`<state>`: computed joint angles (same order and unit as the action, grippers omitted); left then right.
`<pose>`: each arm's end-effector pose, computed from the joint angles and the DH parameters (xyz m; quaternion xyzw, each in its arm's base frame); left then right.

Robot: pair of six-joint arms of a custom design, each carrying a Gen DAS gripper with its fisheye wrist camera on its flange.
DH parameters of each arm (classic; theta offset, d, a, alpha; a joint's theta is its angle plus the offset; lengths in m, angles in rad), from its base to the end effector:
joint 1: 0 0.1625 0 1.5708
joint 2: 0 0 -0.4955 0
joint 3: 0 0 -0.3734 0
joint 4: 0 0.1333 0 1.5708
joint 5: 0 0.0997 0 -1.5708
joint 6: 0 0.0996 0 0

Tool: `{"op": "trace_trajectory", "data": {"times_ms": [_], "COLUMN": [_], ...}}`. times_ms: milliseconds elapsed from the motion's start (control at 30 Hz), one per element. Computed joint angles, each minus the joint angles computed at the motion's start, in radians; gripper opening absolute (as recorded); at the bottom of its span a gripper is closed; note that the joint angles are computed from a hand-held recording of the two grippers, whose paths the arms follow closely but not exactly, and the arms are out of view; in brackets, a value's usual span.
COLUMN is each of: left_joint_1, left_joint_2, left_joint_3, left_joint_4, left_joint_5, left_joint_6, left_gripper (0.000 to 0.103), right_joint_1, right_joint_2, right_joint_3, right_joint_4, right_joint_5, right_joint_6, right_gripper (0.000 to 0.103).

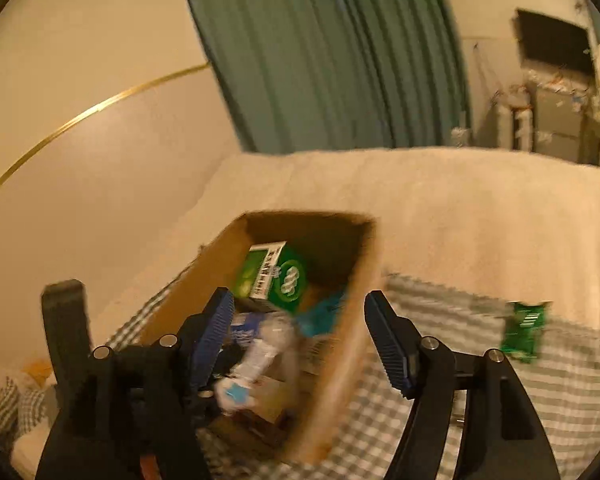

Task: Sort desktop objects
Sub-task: 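Carry ruler and white tube into the cardboard box and release both, then grasp the bead bracelet with left tool while right tool grasps green sachet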

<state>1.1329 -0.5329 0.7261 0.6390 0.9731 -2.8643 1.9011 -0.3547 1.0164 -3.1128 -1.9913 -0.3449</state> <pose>-0.1571 -0.7821 0.2145 0.2124 0.8721 -0.3659 0.2460 0.3772 -0.8145 0.1241 0.2092 -0.8643 0.4153 0.1919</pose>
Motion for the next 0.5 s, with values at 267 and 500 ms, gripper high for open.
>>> {"op": "trace_trajectory", "data": {"times_ms": [267, 500], "left_joint_1": [-0.106, -0.103], "left_joint_2": [0.013, 0.242], "left_joint_3": [0.149, -0.056], "left_joint_4": [-0.029, 0.110], "left_joint_5": [0.155, 0.096], "left_joint_6": [-0.025, -0.101], "left_gripper": [0.103, 0.103], "right_joint_1": [-0.024, -0.137], "right_joint_2": [-0.227, -0.305], "right_joint_3": [0.446, 0.598], "right_joint_4": [-0.361, -0.427], "right_joint_5": [-0.212, -0.210], "right_joint_6": [-0.057, 0.050], "right_gripper": [0.073, 0.073]}}
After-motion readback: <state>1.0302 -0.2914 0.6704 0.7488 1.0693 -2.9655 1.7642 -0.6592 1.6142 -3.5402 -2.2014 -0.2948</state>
